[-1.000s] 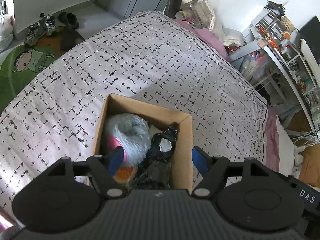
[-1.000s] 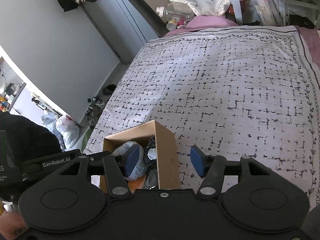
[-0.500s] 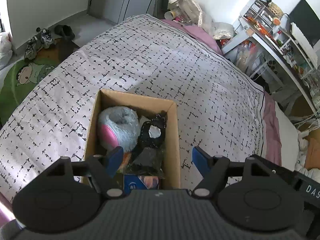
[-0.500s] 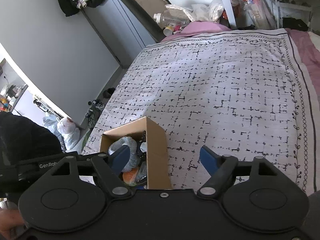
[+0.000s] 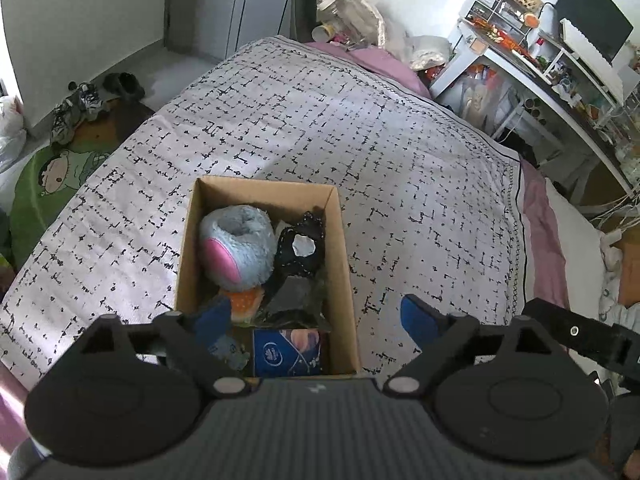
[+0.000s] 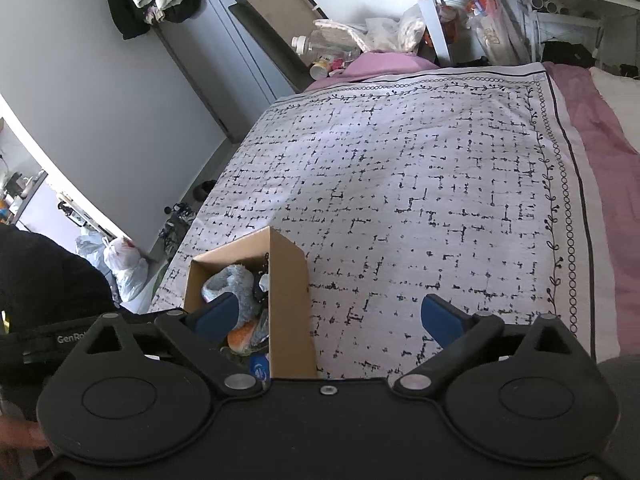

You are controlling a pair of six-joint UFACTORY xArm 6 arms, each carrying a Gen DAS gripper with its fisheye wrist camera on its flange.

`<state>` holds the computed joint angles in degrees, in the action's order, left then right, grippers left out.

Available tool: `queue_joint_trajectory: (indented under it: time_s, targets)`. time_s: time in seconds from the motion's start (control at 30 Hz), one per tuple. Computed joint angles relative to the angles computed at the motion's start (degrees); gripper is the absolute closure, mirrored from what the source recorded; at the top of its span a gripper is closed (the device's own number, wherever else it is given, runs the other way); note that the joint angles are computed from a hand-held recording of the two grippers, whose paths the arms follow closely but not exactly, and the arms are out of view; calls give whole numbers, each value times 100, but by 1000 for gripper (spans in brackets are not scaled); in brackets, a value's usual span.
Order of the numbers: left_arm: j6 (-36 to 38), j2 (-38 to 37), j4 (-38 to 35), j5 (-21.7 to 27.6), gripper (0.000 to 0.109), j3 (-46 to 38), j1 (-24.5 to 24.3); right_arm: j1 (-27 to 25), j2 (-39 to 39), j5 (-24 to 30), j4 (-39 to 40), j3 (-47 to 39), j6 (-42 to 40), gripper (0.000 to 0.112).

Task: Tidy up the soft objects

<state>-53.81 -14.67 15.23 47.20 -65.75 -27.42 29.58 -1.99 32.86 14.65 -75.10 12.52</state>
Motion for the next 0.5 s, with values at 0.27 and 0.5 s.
queue_joint_trajectory:
  time_s: [0.27,0.5]
  targets:
    - [-34,-311,165,13,6,135,-157,77,-491,-58,-189,431,82,10]
    - [-59,-555,396,107,6,201,-353,118,-896,-80,-357,749,353,9]
